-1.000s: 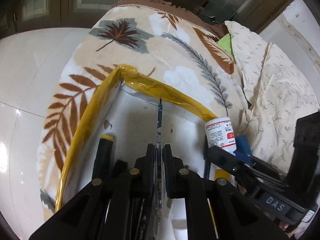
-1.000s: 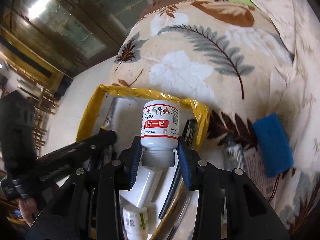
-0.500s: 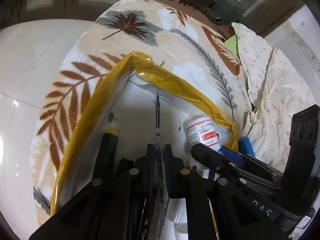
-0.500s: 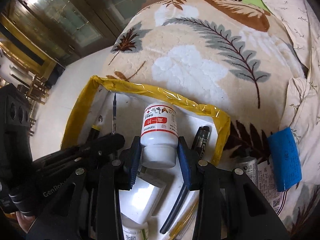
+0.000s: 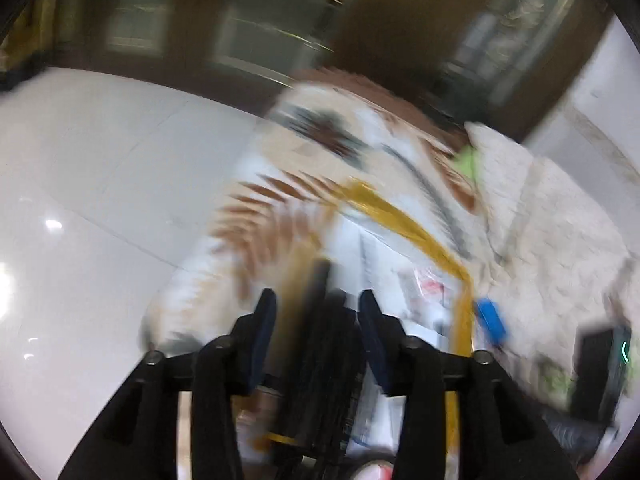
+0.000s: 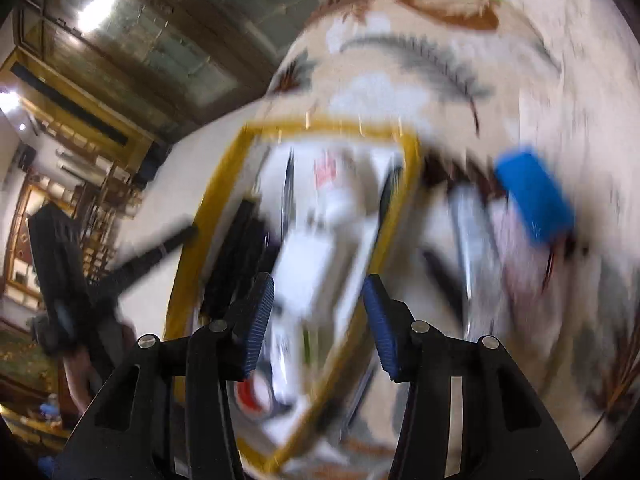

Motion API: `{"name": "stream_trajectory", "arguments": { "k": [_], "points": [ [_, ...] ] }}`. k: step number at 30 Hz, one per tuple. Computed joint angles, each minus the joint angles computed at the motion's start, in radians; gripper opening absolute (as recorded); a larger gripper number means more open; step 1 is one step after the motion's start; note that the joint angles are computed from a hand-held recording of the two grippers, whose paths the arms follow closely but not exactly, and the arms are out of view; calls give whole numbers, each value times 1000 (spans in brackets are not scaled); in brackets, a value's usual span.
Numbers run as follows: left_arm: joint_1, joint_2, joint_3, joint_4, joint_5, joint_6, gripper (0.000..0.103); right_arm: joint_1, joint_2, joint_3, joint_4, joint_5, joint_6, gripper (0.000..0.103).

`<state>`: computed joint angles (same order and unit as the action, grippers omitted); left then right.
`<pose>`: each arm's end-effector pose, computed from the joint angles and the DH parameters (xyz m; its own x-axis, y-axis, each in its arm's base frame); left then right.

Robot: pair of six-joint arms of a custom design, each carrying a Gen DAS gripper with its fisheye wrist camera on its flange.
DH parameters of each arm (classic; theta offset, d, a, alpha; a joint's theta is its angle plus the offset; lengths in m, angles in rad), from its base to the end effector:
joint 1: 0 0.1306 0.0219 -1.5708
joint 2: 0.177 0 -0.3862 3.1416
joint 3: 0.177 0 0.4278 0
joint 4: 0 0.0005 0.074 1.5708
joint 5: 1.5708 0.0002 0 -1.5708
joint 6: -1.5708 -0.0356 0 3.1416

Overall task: Organize objects
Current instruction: 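Open both grippers to drop the red-label bottle and blue pen in the tray, then move both open grippers out to the tubes beside the tray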

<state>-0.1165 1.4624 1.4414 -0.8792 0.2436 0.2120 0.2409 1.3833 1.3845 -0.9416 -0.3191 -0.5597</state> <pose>0.5386 -0.0722 0.4217 -0.8158 -0.1101 -0.5678 0.0921 0.9444 -0.3155 0.4918 0.1318 0.4301 -0.8804 0.3028 -0.3650 0.0724 0.8463 0.5277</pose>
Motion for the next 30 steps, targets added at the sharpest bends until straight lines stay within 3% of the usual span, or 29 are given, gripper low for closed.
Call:
{"name": "stream_trajectory", "arguments": {
  "k": [1, 2, 4, 6, 9, 14, 17, 21, 25, 28, 30],
  "points": [
    [-14, -7, -4, 15, -107, -18, 47, 5, -9, -22, 2, 2, -9, 47],
    [-17, -12, -7, 33, -136, -38, 47, 10, -18, -45, 8, -2, -24, 47],
    [-11, 3, 7, 36, -104, -53, 51, 18, -28, -84, 35, -36, -43, 47],
    [-12, 44, 39, -14, -122, -69, 51, 33, -36, -103, 63, -19, -45, 47],
    [6, 79, 55, -100, -44, -70, 51, 43, -18, -96, 69, -26, -24, 56],
    [14, 27, 3, -168, 9, -71, 51, 41, 1, -77, 73, -11, -3, 59],
    [0, -20, -30, -194, -74, -116, 51, 55, -6, -82, 62, -34, 12, 59],
    [-15, -43, -47, -183, -181, -129, 51, 89, -22, -104, 74, -49, 7, 59],
    [-45, -127, -101, -84, -257, -158, 51, 84, -47, -108, 86, -15, 37, 59],
    [-82, -221, -163, 2, -230, -128, 52, 66, -109, -126, 81, 71, 68, 59],
    [-127, -249, -176, -4, -180, -110, 56, 36, -140, -131, 57, 82, 81, 59]
  ]
}}
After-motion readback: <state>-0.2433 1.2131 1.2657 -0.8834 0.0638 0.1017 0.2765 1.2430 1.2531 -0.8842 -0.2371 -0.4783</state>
